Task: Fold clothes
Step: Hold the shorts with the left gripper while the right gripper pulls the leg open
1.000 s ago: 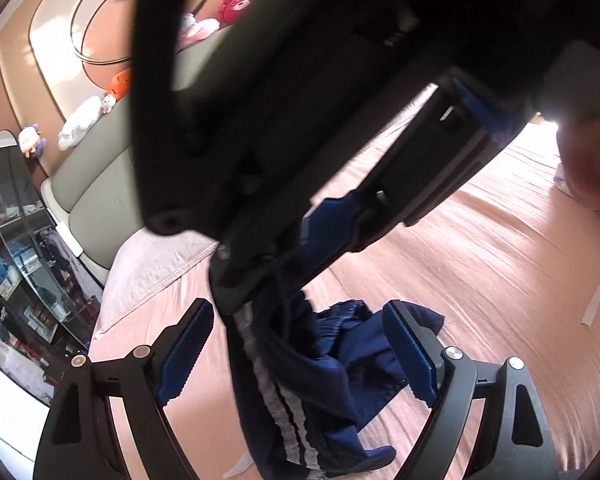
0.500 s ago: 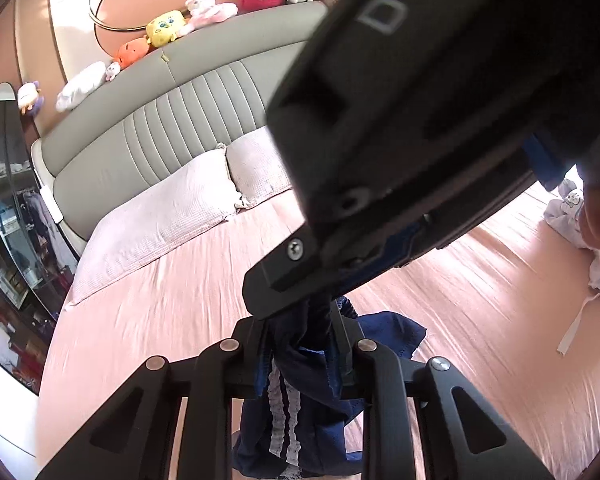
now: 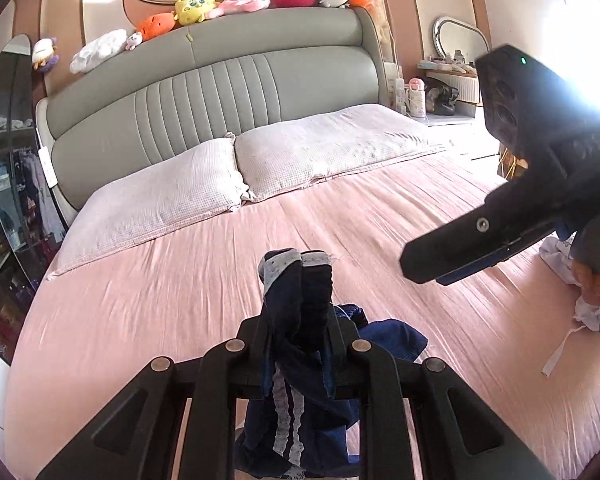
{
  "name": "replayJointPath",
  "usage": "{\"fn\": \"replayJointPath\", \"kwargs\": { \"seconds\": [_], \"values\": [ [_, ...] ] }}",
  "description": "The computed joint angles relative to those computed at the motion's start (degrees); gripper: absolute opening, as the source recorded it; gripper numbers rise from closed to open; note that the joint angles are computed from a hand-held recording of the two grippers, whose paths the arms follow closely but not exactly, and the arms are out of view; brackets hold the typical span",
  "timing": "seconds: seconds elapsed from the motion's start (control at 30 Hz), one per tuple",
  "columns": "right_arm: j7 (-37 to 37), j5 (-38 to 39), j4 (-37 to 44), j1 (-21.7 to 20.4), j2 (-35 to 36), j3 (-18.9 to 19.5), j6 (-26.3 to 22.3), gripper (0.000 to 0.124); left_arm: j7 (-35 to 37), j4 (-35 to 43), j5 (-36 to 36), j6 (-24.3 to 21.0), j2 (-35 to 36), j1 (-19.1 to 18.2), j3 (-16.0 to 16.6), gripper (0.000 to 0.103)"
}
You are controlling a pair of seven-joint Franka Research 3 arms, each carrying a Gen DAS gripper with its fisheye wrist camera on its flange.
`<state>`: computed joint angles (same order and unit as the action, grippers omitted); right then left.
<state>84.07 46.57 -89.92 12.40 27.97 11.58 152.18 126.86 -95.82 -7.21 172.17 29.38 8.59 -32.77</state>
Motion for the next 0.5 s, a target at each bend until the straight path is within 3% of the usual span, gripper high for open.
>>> {"fn": "replayJointPath", "kwargs": {
  "seconds": [0.07,0.27,0.43,0.5],
  "values": [
    [2.46,-3.11,-1.11,1.3,0.0,-2.09,1.48,0.085,-0.49,0.57,-0.5,-1.58,-0.03,0.28,0.2,0.016],
    [13.65,-26.8,-0.56,9.79,2.95,-12.11,5.06,0.085,-0.92,-2.17,-1.2,-0.51,-0.78,0.33,1.69,0.016],
    [15.31,-31.64,2.19,9.19,7.19,-11.25,7.13,0.085,0.65,-1.07,-1.6,-2.83,-0.08,1.82,0.56,0.016],
    [13.93,-30.86,4.88,7.39,9.65,-8.95,7.31,0.085,1.9,-0.73,-2.75,-4.11,-0.12,2.38,0.1,0.016]
  ]
}}
